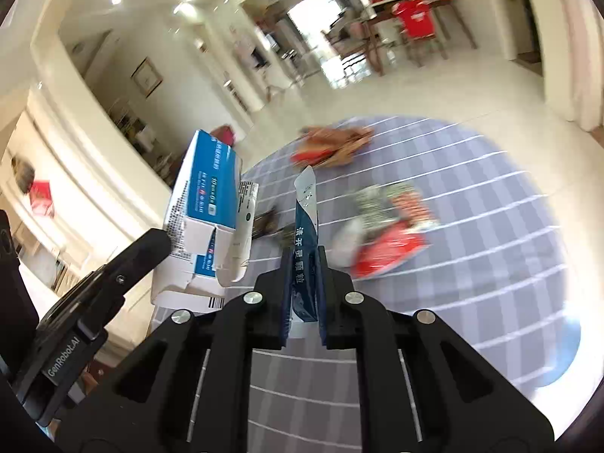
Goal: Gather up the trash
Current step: 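Carry the toothpaste box and strip over the blue bucket and open both grippers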
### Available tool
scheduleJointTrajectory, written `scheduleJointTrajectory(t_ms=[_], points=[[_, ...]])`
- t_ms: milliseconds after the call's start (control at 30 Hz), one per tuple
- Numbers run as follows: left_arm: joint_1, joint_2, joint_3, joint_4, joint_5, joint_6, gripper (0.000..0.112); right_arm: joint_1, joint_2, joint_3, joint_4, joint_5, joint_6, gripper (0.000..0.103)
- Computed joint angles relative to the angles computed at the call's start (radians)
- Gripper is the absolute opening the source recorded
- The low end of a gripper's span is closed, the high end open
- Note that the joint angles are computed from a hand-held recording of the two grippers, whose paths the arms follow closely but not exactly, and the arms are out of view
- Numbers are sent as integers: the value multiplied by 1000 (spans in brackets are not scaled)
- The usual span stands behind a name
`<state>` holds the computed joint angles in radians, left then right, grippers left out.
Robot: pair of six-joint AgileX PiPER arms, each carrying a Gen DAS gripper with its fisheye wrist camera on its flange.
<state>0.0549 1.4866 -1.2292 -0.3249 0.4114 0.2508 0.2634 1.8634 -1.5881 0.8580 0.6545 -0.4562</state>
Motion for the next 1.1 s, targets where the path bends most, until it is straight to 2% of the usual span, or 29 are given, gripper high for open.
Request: scheduleJointTrajectory(t_ms=[133, 267, 433, 667, 800, 900, 933, 1100], points=[[-184, 61, -76, 172, 0, -182, 1, -146, -83, 115, 87, 6, -121, 12], [-339, 155, -173, 282, 14, -293, 1, -307, -144, 213, 181, 34, -242, 12], [-480, 328, -360, 294, 74, -312, 1, -523, -175, 298, 262, 74, -375, 12], [-578, 582, -667, 286, 199, -319, 1, -723, -94, 277, 257, 118, -427, 12], [-615, 739, -874, 303, 294, -335, 1, -763, -7, 215, 241, 123, -394, 16], [-632, 879, -1084, 322, 412, -355, 2, -774, 75, 145, 166, 132, -314, 50], [-639, 916, -1138, 327, 441, -359, 2, -775, 98, 127, 134, 114, -282, 55], [-662, 1044, -1333, 336, 552, -359, 2, -785, 71, 191, 146, 67, -308, 55]])
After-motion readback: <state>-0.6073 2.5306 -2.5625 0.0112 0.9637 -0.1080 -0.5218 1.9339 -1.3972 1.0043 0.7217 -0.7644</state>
